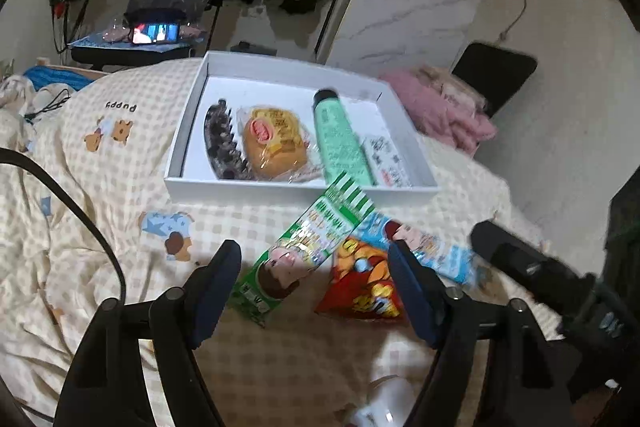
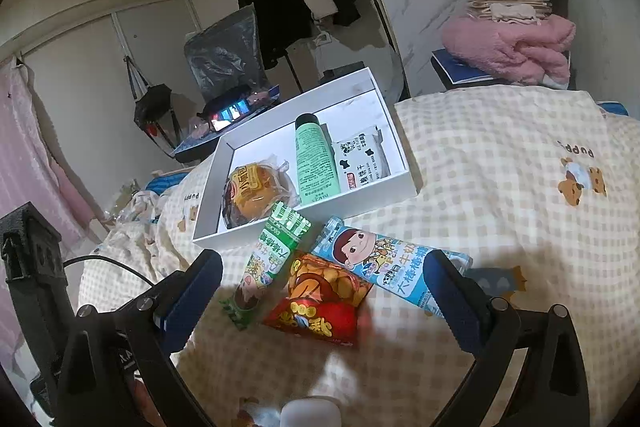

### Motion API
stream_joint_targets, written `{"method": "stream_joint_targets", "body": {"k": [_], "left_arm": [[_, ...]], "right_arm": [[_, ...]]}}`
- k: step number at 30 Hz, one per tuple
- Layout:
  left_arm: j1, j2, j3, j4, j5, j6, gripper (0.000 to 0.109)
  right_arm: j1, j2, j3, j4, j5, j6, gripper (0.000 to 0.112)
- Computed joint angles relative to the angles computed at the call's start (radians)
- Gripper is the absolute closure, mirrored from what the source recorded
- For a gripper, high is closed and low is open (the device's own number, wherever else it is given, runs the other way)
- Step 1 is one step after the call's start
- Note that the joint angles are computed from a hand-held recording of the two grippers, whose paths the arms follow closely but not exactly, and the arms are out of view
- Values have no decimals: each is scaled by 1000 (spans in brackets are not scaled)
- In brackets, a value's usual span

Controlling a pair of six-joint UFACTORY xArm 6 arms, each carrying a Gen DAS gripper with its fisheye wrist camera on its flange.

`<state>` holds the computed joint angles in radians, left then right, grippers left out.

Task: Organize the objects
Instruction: 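Move both open tools toward the green stick snack and red chip bag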

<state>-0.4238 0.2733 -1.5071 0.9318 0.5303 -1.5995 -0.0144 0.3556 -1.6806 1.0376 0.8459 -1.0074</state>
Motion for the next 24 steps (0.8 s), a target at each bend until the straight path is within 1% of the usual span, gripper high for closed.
{"method": "stream_joint_targets", "body": {"k": [2, 3, 4, 5, 6, 7, 9, 12, 13, 17, 19, 21, 24], "left_arm": [[-19, 29, -51, -85, 121, 84, 52], [-20, 41, -65, -119, 142, 123, 52], [-14, 45, -62, -141, 122, 147, 52], [-4, 46, -50, -161, 77, 164, 52], [0, 49, -47, -184, 55, 190, 52], [0, 57, -54, -200, 51, 215, 52], [-4, 74, -75, -223, 61, 258, 52], [-19, 101, -123, -232, 147, 281, 50], [-18, 104, -125, -240, 154, 283, 50], [7, 103, -98, -271, 83, 295, 50], [10, 122, -121, -284, 100, 333, 50], [3, 143, -152, -282, 140, 354, 50], [4, 167, -181, -295, 157, 387, 50]], "right_arm": [[-3, 7, -9, -2, 8, 14, 11], [-4, 11, -14, -4, 11, 22, 11], [-6, 15, -18, -6, 14, 30, 11], [-8, 18, -22, -7, 17, 36, 11], [-9, 19, -23, -6, 17, 40, 11], [-9, 21, -24, -6, 18, 42, 11], [-10, 25, -29, -14, 24, 50, 11], [-4, 26, -26, -42, 8, 67, 11], [-3, 25, -25, -46, 5, 68, 11], [-1, 22, -21, -47, -1, 64, 11], [1, 22, -20, -54, -5, 66, 11], [4, 24, -20, -64, -8, 72, 11], [7, 22, -16, -68, -14, 69, 11]]}}
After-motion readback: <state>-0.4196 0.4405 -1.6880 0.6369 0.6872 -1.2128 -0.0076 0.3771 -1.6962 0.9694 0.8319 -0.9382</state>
